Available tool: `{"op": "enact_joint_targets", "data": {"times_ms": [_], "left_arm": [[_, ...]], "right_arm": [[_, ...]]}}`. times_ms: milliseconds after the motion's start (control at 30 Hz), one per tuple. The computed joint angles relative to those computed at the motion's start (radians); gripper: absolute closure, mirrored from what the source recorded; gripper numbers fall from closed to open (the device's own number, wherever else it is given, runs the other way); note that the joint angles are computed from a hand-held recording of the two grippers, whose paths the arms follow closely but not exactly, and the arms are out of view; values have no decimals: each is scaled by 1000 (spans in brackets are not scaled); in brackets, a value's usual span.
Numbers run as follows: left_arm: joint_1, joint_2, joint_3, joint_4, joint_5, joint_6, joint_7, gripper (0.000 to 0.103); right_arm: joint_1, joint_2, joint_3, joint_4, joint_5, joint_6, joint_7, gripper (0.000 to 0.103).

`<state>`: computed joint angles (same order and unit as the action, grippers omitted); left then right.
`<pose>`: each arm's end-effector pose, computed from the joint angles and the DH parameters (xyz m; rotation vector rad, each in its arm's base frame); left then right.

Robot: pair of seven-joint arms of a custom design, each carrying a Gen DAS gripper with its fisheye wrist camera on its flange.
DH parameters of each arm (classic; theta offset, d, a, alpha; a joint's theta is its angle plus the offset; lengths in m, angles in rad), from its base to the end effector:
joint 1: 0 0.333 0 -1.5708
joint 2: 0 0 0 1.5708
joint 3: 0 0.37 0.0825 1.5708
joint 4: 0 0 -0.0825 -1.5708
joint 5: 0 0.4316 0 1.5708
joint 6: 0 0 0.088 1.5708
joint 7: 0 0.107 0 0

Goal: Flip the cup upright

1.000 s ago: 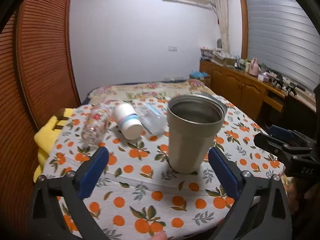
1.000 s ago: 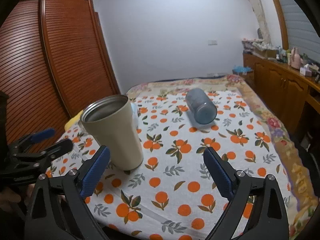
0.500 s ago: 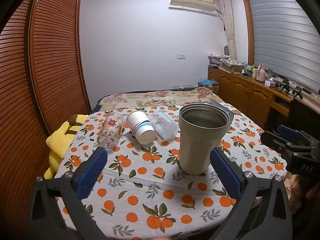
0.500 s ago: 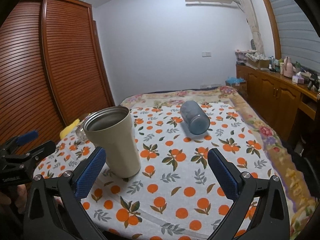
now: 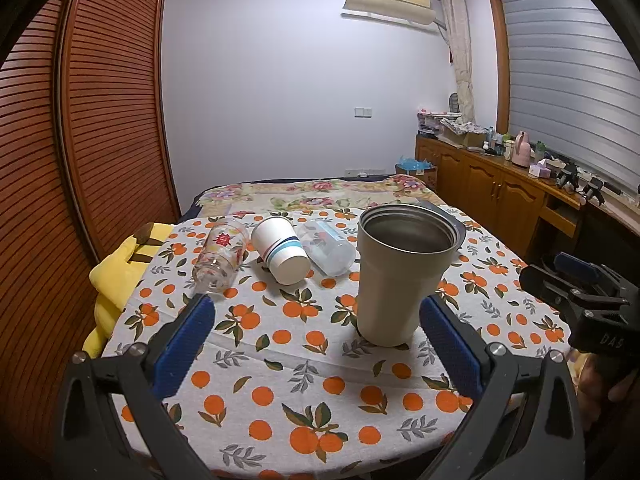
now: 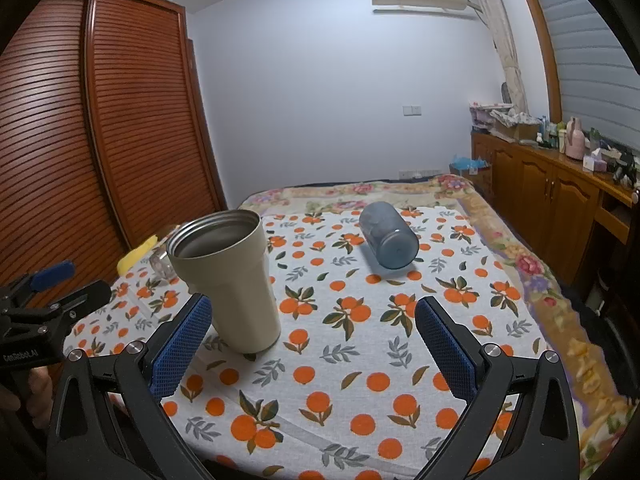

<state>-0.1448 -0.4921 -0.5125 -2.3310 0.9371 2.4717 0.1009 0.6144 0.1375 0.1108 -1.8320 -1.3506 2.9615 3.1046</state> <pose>0.3627 -0.3290 0.5940 -1.6652 1.3894 -0.8402 0.4676 0.4967 0.5648 -1.7197 1.1203 -0.5776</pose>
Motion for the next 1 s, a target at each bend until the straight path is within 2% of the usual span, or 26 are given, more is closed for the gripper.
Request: {"op": "enact_joint_targets", "data": {"times_ms": [1000], "left_arm": [[-3, 2, 2, 3, -2, 2, 5, 0]], "right_arm": [[3, -1, 6, 5, -21, -8, 13, 0]]}}
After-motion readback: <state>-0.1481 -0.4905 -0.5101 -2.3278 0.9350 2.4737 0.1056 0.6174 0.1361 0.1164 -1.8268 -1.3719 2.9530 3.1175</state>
